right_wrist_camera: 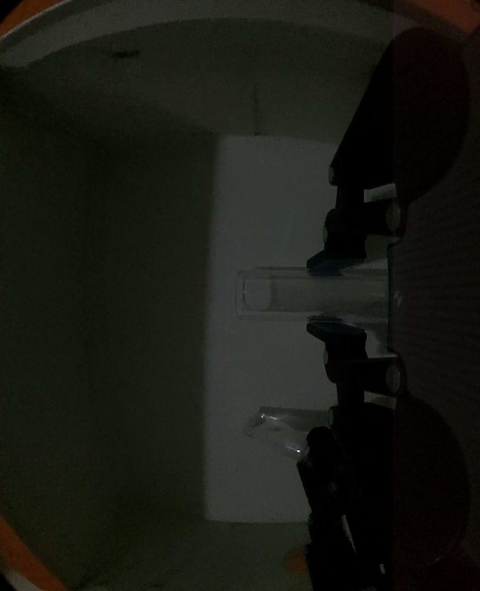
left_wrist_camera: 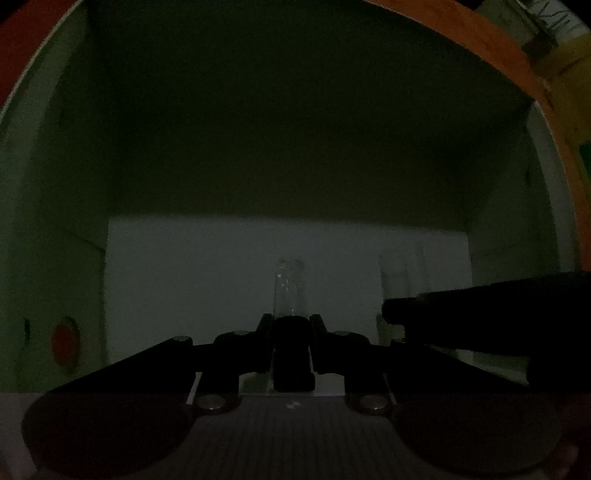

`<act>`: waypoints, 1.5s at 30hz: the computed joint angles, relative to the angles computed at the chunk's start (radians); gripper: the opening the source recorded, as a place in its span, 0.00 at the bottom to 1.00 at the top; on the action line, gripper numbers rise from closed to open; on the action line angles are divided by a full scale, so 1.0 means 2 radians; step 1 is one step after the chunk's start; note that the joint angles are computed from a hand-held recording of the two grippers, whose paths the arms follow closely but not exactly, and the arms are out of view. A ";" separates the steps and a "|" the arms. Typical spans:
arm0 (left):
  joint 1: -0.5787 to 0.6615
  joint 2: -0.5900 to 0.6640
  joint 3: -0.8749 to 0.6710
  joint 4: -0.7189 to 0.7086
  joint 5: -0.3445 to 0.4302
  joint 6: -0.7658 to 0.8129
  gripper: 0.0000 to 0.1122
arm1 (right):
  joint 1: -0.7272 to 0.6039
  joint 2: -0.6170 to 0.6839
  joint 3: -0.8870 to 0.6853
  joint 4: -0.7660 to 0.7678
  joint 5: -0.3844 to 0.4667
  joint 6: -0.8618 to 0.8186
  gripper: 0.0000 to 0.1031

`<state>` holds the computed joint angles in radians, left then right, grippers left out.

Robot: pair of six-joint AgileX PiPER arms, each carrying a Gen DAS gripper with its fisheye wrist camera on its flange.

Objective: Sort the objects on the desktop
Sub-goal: 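Open both tools to release the tube and vial, then lift out, then move both open tools back over the paper sheet toward the objects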

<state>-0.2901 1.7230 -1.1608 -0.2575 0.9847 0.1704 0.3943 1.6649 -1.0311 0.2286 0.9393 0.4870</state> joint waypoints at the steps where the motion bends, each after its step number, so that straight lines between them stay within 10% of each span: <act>1: -0.001 0.001 -0.001 0.001 0.002 0.000 0.15 | -0.001 0.004 -0.003 0.000 0.004 -0.002 0.31; 8: -0.001 0.003 -0.007 0.009 0.009 -0.002 0.18 | -0.008 0.013 -0.010 0.001 0.016 -0.011 0.35; 15: -0.002 -0.002 -0.002 0.013 -0.005 -0.005 0.33 | -0.008 0.001 -0.008 -0.008 0.010 0.008 0.66; 32: 0.033 -0.013 -0.094 -0.029 0.016 0.020 0.50 | -0.064 -0.092 -0.064 -0.033 0.072 -0.027 0.72; 45: 0.059 0.060 -0.289 -0.005 0.080 0.010 0.50 | -0.111 -0.047 -0.216 -0.057 0.083 -0.024 0.74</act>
<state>-0.1711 1.8426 -1.7396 -0.2684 1.1439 0.1902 0.1727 1.5718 -1.4640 0.1154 1.1060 0.4388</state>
